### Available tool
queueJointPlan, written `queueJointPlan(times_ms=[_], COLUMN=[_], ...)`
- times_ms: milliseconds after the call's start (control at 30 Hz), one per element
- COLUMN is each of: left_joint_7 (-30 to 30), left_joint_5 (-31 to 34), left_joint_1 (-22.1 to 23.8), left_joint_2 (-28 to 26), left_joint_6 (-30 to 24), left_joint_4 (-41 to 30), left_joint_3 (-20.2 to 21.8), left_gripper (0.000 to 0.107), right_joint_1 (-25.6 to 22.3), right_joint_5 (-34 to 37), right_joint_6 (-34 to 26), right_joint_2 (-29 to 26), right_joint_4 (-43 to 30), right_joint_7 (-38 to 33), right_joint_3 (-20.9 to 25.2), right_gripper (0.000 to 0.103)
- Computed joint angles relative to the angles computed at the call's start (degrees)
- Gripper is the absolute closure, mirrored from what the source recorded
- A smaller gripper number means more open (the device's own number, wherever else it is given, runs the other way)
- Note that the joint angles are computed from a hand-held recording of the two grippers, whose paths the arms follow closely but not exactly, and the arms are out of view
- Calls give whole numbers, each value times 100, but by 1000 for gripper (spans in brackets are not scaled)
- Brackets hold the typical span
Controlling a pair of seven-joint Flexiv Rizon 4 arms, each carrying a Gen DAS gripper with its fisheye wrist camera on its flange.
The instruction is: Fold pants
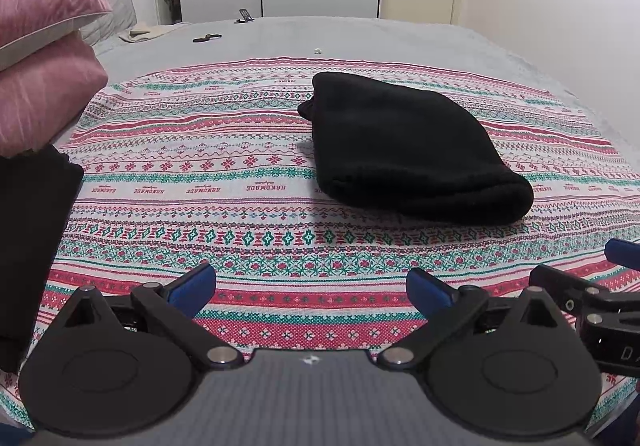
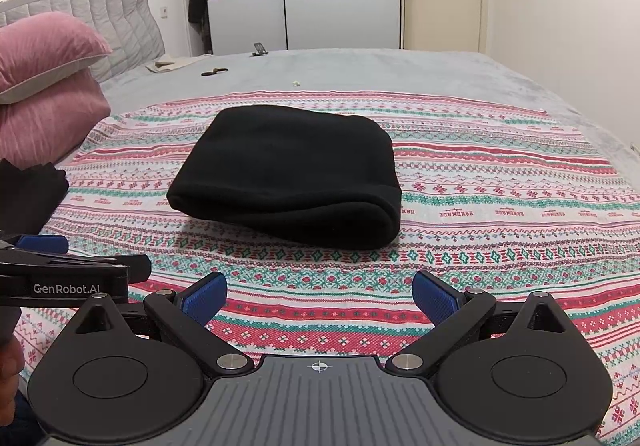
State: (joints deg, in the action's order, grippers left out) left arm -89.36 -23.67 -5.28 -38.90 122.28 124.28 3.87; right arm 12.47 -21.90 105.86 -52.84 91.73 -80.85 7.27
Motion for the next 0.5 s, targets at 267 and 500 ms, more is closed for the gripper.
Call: queueJointPlan(times_ms=[267,500], left_joint_7=[-45,-60], left_joint_5=[101,120], left_joint_1=[70,58], left_joint_2=[28,39], left_joint_6=[-28,-60], left_joint_4=[15,12], left_joint_3=[-37,-25], left_gripper=[4,4], right_joint_1=[0,-3], right_joint_5=[22,4], right_joint_6=[-18,-46], right_joint_2=[-6,-12], right_joint_4=[-12,-13], right_joint_7=[-2,-41], right_joint_3=[-2,4], right_gripper=[3,3])
